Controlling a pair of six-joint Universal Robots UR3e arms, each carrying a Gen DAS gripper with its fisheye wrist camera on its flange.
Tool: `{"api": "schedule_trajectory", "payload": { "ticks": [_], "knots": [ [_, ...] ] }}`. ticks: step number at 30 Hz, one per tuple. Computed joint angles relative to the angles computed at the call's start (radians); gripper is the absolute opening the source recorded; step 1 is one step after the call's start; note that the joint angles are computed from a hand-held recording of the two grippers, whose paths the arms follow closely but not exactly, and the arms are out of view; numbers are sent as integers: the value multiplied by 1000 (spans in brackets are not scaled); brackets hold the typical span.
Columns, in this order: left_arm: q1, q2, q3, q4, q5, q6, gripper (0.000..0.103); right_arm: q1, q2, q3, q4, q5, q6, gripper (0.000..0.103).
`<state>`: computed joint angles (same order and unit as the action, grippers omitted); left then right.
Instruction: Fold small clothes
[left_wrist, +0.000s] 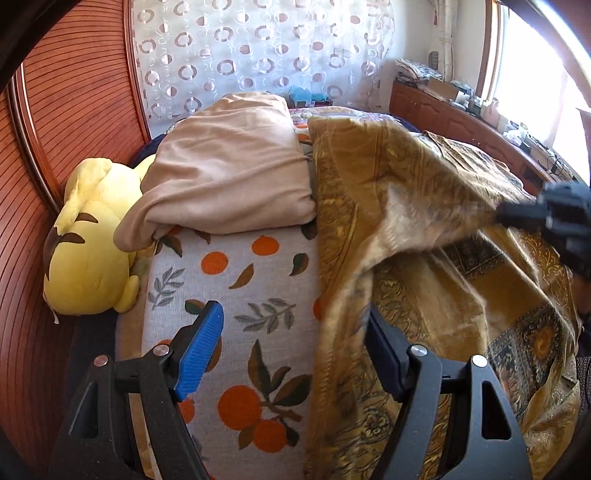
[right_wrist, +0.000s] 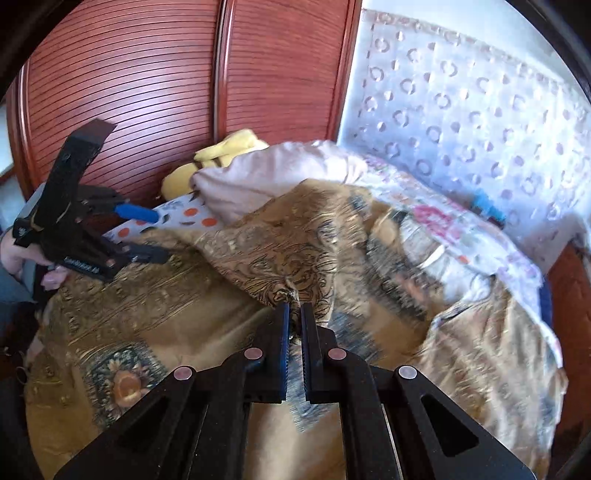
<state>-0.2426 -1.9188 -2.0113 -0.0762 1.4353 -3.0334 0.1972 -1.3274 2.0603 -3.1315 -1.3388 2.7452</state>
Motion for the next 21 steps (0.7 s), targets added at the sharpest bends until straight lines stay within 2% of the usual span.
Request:
{"api": "schedule_trajectory", "payload": {
  "ticks": [5, 7, 9, 11, 13, 15, 18, 21],
  "knots": [
    [-4, 10, 0, 29, 6, -6, 76, 14, 22, 16, 28, 68, -9, 6],
    [1, 13, -4, 24, 15, -4, 76, 1, 6, 41, 20, 117, -10, 17],
    [10, 9, -11, 20, 30, 4, 76, -28, -25, 78, 1, 159, -3, 37],
    [16, 1, -15, 20, 55, 6, 76, -91, -70, 132, -20, 212, -13, 50],
    [31, -7, -25, 25, 51, 4, 76, -122, -76, 149, -49, 210, 4, 50],
    [39, -17, -29, 31, 44, -2, 76, -128, -70, 139, -50, 158, 47, 50],
    [35, -32, -28, 42, 42, -5, 76, -118, 15, 2, 42, 103, 121, 50],
    [38, -36, -27, 46, 32, -2, 76, -123, 115, -147, 159, 101, 186, 50]
  ]
}}
